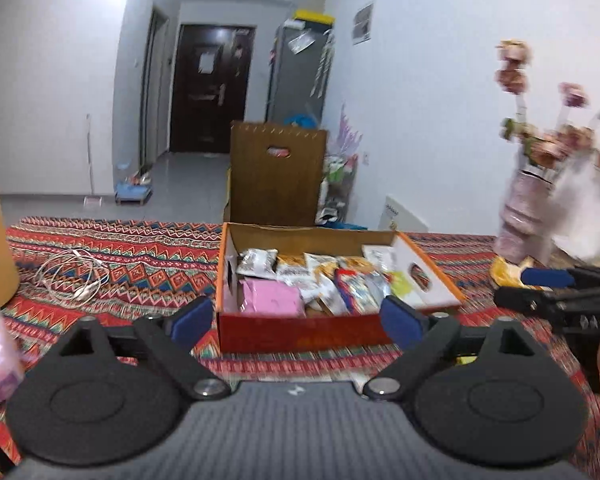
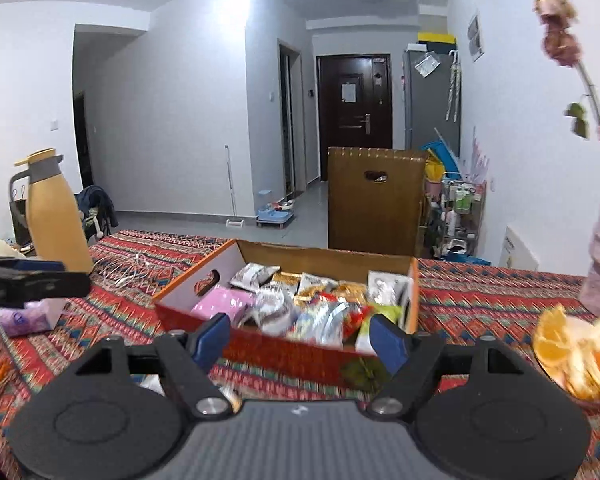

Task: Organize snacks
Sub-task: 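Move both tools back toward the remaining packets on the cloth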

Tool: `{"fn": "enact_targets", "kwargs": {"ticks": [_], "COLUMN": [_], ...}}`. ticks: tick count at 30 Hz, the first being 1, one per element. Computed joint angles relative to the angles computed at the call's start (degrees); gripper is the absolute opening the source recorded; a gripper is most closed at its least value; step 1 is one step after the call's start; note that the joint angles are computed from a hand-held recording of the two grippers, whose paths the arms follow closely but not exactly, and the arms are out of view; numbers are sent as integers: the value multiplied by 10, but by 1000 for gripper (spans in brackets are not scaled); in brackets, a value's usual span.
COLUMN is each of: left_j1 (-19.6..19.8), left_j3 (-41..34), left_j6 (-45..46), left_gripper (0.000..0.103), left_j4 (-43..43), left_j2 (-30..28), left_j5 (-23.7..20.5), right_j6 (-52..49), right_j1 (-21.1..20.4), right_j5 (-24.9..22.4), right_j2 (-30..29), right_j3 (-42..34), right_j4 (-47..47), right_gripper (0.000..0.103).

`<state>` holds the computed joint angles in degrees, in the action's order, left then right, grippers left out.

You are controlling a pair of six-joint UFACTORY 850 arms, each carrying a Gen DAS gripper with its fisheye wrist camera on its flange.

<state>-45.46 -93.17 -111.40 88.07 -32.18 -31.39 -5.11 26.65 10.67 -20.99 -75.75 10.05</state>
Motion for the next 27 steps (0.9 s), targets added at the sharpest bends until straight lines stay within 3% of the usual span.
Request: {"fn": "enact_targets", "kwargs": {"ticks": [3, 8, 14, 19, 27], "left_j1": [-39, -102, -145, -156, -152], "left_j3": [75, 148, 183, 190, 192], "left_j6": [-58, -129, -124, -107, -116], "left_gripper": [96, 99, 99, 99, 99], "left_j4": [45, 49, -24, -57, -47], "left_j2": [42, 70, 73, 70, 70], "left_j5": [-31, -90, -81, -79, -75], "right_j6": [-52, -141, -163, -192, -192], "right_j1": [13, 51, 96, 119, 124], "right_j5": [30, 75, 96, 94, 100], "right_j2": [57, 129, 189, 209, 207], "right_j3": [88, 212, 325, 369, 370], "right_j4": [51, 155, 250, 308, 323], "right_gripper": [79, 88, 89, 89, 89]}}
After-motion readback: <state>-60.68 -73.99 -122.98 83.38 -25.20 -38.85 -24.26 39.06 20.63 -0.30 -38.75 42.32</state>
